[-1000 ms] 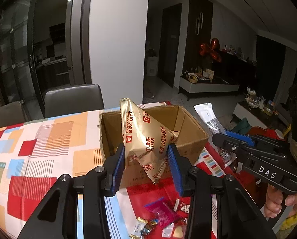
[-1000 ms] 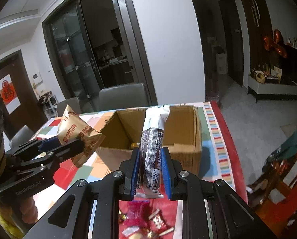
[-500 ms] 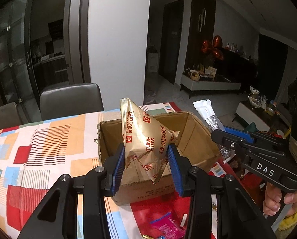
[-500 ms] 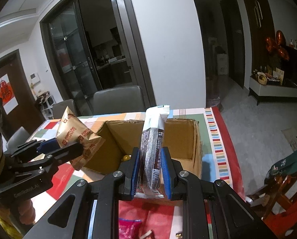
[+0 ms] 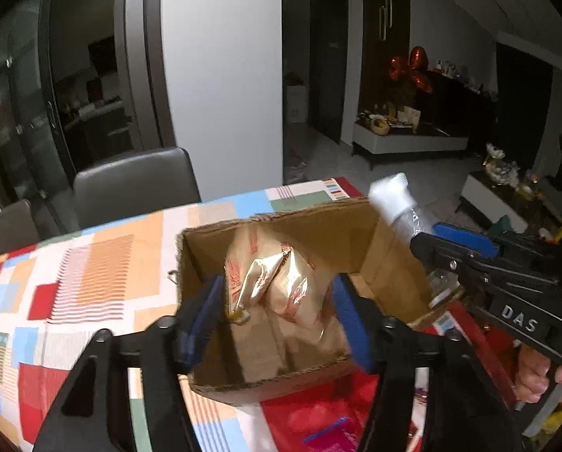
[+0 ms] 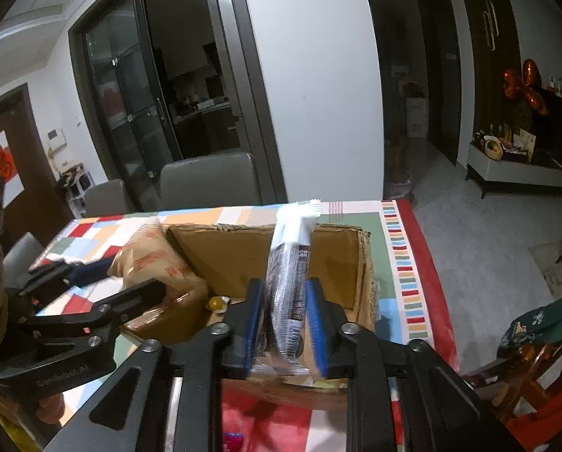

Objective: Organize snacks
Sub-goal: 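Lower both held snacks into the cardboard box and open both grippers, then move both grippers back over the remaining candies on the table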

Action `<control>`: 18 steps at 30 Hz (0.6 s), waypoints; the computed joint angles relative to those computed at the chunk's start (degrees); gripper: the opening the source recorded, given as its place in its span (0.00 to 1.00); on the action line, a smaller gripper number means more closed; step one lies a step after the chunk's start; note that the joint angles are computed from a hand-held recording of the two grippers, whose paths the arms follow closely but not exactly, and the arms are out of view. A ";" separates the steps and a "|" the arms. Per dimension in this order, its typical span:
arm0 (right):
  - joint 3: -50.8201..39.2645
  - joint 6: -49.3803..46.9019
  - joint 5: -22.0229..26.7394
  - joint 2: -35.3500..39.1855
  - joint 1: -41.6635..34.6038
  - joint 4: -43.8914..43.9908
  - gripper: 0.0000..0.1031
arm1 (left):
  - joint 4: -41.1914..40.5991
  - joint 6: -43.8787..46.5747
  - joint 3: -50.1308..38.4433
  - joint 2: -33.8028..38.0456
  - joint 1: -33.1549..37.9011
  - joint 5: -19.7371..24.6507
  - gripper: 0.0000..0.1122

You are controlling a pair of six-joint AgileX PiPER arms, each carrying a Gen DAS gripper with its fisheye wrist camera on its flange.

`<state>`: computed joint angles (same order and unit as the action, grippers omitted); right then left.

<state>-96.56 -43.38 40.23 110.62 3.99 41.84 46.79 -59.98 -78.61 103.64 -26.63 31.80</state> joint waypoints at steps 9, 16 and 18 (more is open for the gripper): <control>7.89 -3.14 -3.73 -6.08 -0.51 1.48 0.52 | 5.66 -8.08 5.54 -4.91 -1.90 0.89 0.66; 16.27 -11.19 -3.58 -12.76 -1.71 7.22 0.51 | 13.57 -16.50 12.56 -11.45 -7.11 3.79 0.70; 18.44 -12.95 -3.72 -14.56 -1.84 8.65 0.51 | 14.87 -17.97 14.08 -13.13 -8.66 4.91 0.70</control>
<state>-78.12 -56.33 36.51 96.06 2.15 50.49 61.65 -77.95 -64.53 90.52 -35.30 36.70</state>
